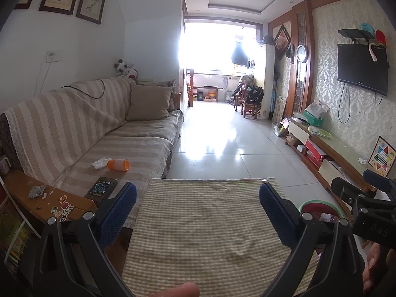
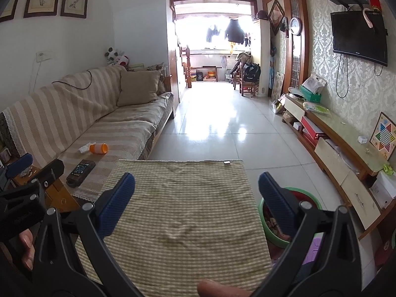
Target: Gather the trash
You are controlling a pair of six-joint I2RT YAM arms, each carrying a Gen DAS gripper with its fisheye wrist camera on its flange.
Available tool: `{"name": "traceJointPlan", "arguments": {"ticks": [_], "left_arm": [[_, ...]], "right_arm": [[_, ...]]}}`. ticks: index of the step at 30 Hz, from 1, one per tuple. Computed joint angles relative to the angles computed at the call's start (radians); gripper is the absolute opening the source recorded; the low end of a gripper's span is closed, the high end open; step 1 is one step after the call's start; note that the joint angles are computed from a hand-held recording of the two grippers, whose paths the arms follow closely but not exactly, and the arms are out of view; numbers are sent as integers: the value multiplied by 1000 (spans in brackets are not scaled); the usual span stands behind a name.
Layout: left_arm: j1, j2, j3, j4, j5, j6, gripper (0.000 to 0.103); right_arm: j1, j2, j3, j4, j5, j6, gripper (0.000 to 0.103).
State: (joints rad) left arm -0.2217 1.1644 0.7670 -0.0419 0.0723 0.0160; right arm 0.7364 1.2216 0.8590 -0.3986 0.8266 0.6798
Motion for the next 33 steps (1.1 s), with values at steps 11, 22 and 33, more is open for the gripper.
{"name": "traceJointPlan", "arguments": {"ticks": [11, 22, 33], "left_arm": [[-6, 1, 5, -2, -2, -6, 95], [-7, 3, 12, -8, -4, -11, 95], [-12, 1, 12, -10, -4, -9, 95]], "right_arm": [[-7, -2, -3, -5, -3, 4, 98], [-5, 4, -2, -7, -11, 11, 98], [-1, 2, -8, -6, -14, 17, 98]]}}
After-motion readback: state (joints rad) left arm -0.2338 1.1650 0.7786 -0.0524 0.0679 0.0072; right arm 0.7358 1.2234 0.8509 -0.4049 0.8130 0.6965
